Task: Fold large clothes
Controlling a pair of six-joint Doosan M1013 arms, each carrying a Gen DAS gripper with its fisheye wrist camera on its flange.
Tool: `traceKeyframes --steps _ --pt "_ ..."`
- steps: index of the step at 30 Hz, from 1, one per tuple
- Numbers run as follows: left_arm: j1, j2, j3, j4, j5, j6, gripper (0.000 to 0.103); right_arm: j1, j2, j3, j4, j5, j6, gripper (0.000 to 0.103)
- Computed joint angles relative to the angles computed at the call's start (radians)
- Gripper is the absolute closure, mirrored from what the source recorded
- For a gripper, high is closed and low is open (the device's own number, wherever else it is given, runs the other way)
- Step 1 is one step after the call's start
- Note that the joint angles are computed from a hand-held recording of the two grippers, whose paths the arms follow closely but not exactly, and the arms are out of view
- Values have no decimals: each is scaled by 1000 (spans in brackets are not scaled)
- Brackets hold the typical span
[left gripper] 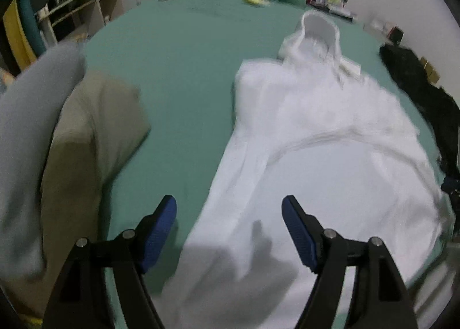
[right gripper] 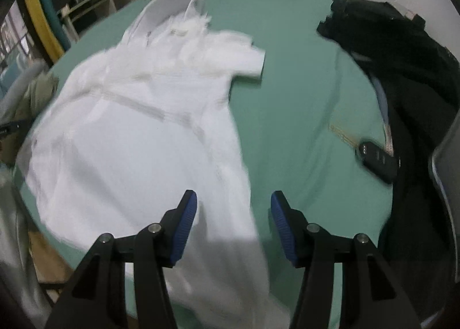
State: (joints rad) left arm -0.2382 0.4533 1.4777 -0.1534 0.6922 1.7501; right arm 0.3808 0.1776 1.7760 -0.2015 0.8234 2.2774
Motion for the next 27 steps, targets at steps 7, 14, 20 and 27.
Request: traceKeyframes --steps 7,14,20,27 --pt "-40 173 -245 -16 -6 -13 27 -79 103 -91 -72 -121 23 51" --pt "-42 313 -402 70 98 48 52 -123 263 -270 -26 -133 -110 51" --pt "-31 302 -413 231 56 -169 46 -122 401 -468 -14 -117 -207 43" --pt "18 290 -415 -43 54 -20 30 -138 616 -807 55 -50 -330 37"
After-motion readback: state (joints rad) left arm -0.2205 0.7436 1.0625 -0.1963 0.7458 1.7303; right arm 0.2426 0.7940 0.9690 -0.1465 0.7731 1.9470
